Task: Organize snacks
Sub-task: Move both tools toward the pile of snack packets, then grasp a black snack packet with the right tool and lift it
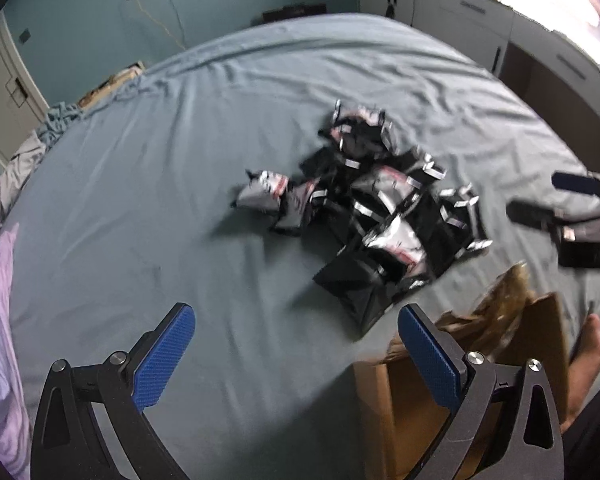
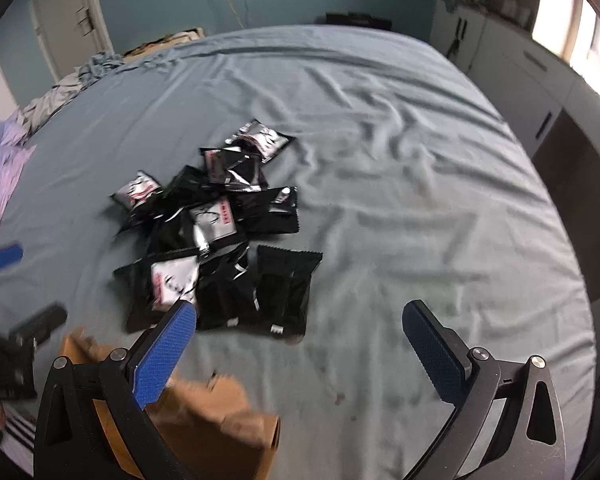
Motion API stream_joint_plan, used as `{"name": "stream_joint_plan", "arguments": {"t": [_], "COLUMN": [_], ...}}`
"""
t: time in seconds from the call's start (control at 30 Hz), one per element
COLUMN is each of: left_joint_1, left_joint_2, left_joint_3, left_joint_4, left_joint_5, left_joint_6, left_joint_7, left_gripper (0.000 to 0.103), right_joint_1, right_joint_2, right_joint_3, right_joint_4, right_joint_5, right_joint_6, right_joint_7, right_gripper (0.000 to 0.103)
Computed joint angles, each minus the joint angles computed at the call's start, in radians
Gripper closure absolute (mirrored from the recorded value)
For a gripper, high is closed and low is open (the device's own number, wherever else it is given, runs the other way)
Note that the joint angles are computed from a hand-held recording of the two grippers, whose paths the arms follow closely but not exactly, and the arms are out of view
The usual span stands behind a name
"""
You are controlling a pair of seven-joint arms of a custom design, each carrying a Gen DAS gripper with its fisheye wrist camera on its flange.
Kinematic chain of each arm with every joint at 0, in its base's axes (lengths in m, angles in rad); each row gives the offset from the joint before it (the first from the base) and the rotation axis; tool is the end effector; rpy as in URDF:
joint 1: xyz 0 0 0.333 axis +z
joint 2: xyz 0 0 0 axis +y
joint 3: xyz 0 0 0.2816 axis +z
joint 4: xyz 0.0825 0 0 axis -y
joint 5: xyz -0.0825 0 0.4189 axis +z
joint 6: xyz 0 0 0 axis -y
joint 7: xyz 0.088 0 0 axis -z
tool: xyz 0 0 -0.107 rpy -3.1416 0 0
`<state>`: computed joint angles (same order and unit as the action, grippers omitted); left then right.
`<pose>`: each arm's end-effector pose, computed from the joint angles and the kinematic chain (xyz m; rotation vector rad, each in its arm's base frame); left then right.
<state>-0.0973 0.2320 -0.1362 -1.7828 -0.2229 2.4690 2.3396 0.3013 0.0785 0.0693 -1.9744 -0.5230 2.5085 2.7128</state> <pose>0.6673 -0.1527 0.4264 -0.9868 2.6139 -0.5745 0.5948 0.2345 0.4280 -1.4462 2.2266 -0.5548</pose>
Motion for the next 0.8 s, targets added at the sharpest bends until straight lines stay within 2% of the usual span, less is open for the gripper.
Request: {"name": "stream_joint_plan", "arguments": {"t": [0.2,0.33,0.43,0.47,0.53,0.6,0.63,0.7,0.8], "left_joint_1": [0.001,-0.009,-0.019,-0.02,-0.02,-0.022,-0.022,-0.018,-0.01], "left_joint_2": [0.048,0.088,0.123,0.135,0.159,0.193,0.21,0.271,0.325], "left_joint_3": [0.001,0.012,0.023,0.025,0.024,0.023,0.023,0.016,0.005], "left_joint_4": [0.066,0.108,0.144,0.158,0.188,0.235,0.259,0.351,0.435], "left_joint_5": [-0.011,0.019,0.055,0.063,0.069,0.073,0.073,0.058,0.028], "left_joint_6": [-0.048,-0.053,-0.062,-0.068,-0.087,-0.125,-0.149,-0.252,-0.347], "left_joint_7": [-0.03,-0.071,-0.105,-0.114,-0.122,-0.131,-0.133,-0.147,-0.156], "left_gripper": [0.0,0.0,0.0,0.0,0.0,0.0,0.0,0.0,0.0], "right_joint_1": [-0.047,-0.08,-0.088,-0.095,-0.137,-0.138,-0.14,-0.135,-0.115], "right_joint_2": [0.145,0.231,0.277,0.282,0.283,0.279,0.28,0.273,0.232], "right_joint_3": [0.002,0.015,0.018,0.023,0.06,0.057,0.058,0.053,0.031], "right_joint_4": [0.122,0.19,0.244,0.247,0.235,0.239,0.241,0.23,0.183], "right_joint_5": [0.206,0.326,0.362,0.381,0.49,0.517,0.526,0.533,0.508], "right_joint_6": [-0.005,0.002,-0.02,-0.011,0.033,0.008,0.004,0.016,0.073], "right_joint_7": [-0.167,-0.249,-0.288,-0.305,-0.386,-0.398,-0.418,-0.425,-0.371], "right_gripper": [0.0,0.0,0.002,0.006,0.043,0.059,0.06,0.064,0.066]}}
